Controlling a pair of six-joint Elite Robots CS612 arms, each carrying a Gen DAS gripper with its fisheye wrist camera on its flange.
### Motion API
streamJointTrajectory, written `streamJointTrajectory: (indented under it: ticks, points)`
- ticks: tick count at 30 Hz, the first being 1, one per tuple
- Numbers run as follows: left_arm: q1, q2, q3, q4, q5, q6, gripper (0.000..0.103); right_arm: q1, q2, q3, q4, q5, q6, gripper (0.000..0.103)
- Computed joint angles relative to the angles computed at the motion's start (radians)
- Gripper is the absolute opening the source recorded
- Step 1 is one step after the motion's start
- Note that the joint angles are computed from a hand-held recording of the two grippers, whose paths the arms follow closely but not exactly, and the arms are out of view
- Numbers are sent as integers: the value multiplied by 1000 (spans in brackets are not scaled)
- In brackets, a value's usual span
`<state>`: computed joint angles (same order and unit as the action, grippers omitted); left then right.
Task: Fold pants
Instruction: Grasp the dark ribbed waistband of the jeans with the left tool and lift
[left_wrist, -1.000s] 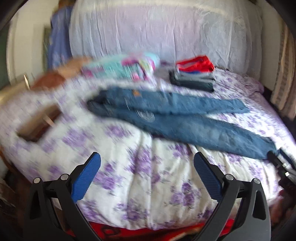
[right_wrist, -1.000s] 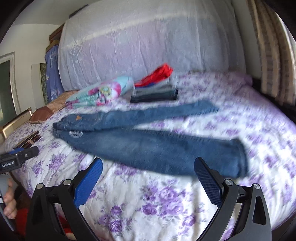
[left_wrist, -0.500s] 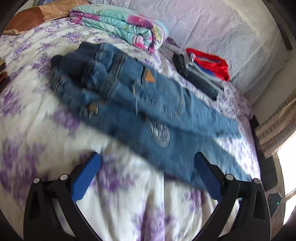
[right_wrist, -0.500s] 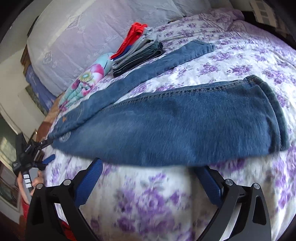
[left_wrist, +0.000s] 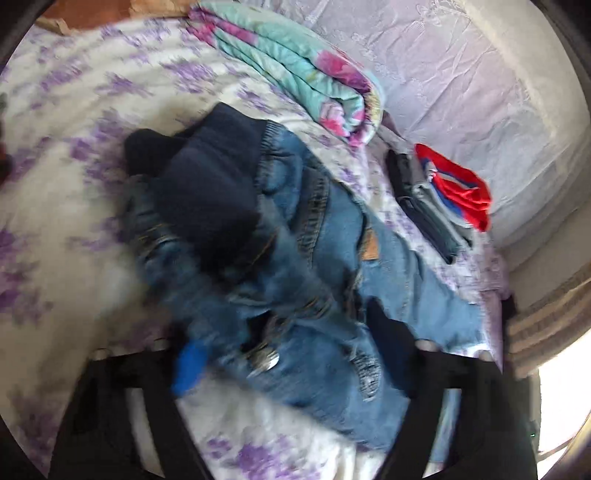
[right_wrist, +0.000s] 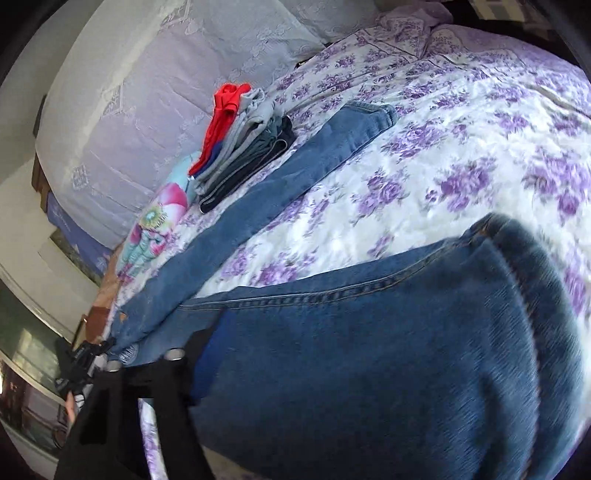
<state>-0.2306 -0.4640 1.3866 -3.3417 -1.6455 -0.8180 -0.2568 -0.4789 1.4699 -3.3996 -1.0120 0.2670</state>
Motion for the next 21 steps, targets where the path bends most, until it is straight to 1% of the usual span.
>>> streamJointTrajectory:
  ticks: [1, 3, 5, 7, 8, 10, 11, 12, 13, 15, 17, 18, 20, 21]
  points:
    - [1, -1, 8, -18, -4, -7, 66, 0, -3, -3, 23, -15, -34, 52]
    - [6, 1, 18, -48, -28, -29, 63, 1, -6, -4, 46, -34, -84, 38]
    - [6, 1, 23, -63, -25, -29, 60, -2, -8, 3, 39, -44, -113, 34]
    - [-2, -6, 38, -67, 5, -17, 64, -4, -7, 10, 18, -44, -116, 32]
    - [-6, -6, 34, -59, 18, -7, 68, -3, -6, 13, 4, -46, -119, 29]
    - [-10, -6, 19, -17, 31, 28, 73, -6, -2, 19, -26, -39, -114, 22]
    - [-13, -8, 13, 7, 45, 45, 73, -9, 0, 22, -47, -27, -105, 16]
    - [-16, -9, 5, 34, 58, 59, 73, -12, 1, 25, -66, -14, -95, 12]
    - [-16, -6, -4, 46, 57, 59, 74, -17, 4, 25, -84, 5, -81, 11]
    - [-13, -8, -6, 56, 55, 47, 66, -22, 3, 23, -82, 27, -75, 10]
    - [-11, -10, 2, 41, 43, 38, 49, -25, 1, 13, -61, 42, -82, 9]
    - [-10, -12, 7, 32, 39, 33, 46, -26, -1, 6, -50, 45, -90, 8]
    - [-10, -25, 34, 6, 23, 21, 31, -29, -6, -5, -36, 49, -102, 7]
    - [-11, -34, 49, -7, 15, 17, 29, -32, -9, -10, -36, 53, -103, 6]
